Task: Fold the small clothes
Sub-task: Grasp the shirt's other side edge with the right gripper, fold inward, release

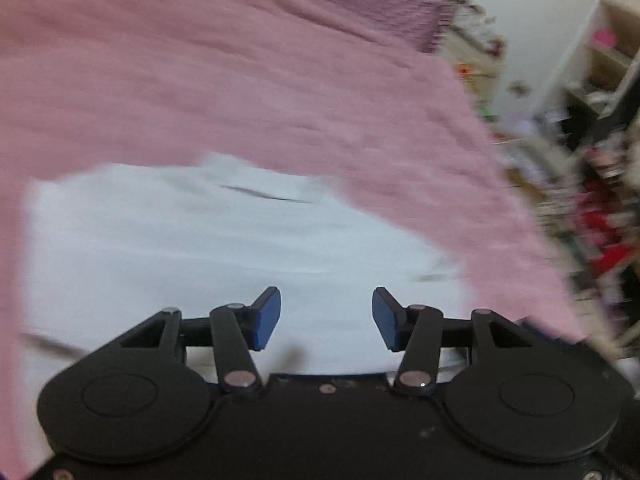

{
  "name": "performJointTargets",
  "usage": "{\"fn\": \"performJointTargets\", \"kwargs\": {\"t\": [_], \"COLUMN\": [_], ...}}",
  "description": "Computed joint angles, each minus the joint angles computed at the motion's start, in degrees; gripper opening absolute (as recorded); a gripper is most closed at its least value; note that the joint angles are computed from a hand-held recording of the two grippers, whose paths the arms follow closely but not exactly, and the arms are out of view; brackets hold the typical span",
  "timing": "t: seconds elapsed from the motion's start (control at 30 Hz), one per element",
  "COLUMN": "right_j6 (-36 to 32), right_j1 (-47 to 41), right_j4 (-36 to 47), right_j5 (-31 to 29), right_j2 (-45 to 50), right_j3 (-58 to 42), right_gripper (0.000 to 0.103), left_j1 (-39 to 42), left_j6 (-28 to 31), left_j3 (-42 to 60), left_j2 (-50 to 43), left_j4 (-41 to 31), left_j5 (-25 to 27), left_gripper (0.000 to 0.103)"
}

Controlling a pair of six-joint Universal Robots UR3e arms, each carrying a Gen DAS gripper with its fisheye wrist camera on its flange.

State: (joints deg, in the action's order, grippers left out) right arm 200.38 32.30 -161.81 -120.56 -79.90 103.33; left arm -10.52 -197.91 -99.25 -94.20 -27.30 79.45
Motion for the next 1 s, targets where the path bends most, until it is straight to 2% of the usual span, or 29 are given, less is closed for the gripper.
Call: {"fn": "performJointTargets", "kwargs": {"t": [0.07,0.13,0.23,0.27,0.33,0.37,0.4,0.43,0.5,0.63,0.73,0.83,1.0], "right_j6": [6.6,12.5,18.5,19.8,20.4,20.4,20.3,19.9,19.0,18.0,18.4,18.6,19.4], "right_j1": [-1.3,-2.5,-3.4,-3.5,-5.2,-5.4,-5.2,-5.0,-4.7,-5.6,-5.1,-5.5,-4.3], "right_j4": [6.7,10.5,16.4,17.1,16.9,18.0,19.1,19.0,19.2,18.9,19.3,19.3,19.9], "right_j5": [0.3,0.7,0.0,0.4,4.0,4.9,4.5,4.1,3.1,3.2,0.9,1.3,-0.4], "right_j2": [2.0,3.1,5.6,6.1,6.5,7.1,7.8,8.0,8.0,5.7,5.7,6.3,6.8], "right_j3": [-3.9,-5.5,-8.7,-9.1,-8.9,-9.8,-10.7,-10.9,-10.9,-8.9,-9.2,-8.7,-8.8], "right_gripper": [0.076,0.075,0.075,0.072,0.055,0.039,0.032,0.030,0.015,0.008,0.008,0.008,0.010], "left_j1": [2.4,5.1,7.0,7.8,9.6,10.5,11.2,11.6,12.2,12.1,14.0,16.2,18.4], "left_j6": [1.8,2.7,4.6,5.1,5.9,6.2,6.4,6.6,6.8,5.5,4.8,4.7,7.0], "left_j3": [-4.2,-7.9,-10.3,-11.3,-13.2,-13.9,-14.6,-15.0,-15.7,-14.8,-15.4,-16.0,-19.2], "left_j2": [1.9,3.0,2.8,3.2,3.2,3.6,3.4,3.4,3.7,3.8,5.4,5.1,5.7], "left_j4": [0.2,1.4,2.4,2.4,3.4,2.9,3.3,3.6,4.2,6.2,6.2,4.6,5.3], "left_j5": [2.8,3.1,4.6,4.3,2.6,1.8,1.1,0.8,0.2,-0.2,-0.8,-1.4,-3.8], "left_gripper": [0.052,0.052,0.052,0.052,0.053,0.053,0.053,0.053,0.053,0.053,0.055,0.055,0.056]}}
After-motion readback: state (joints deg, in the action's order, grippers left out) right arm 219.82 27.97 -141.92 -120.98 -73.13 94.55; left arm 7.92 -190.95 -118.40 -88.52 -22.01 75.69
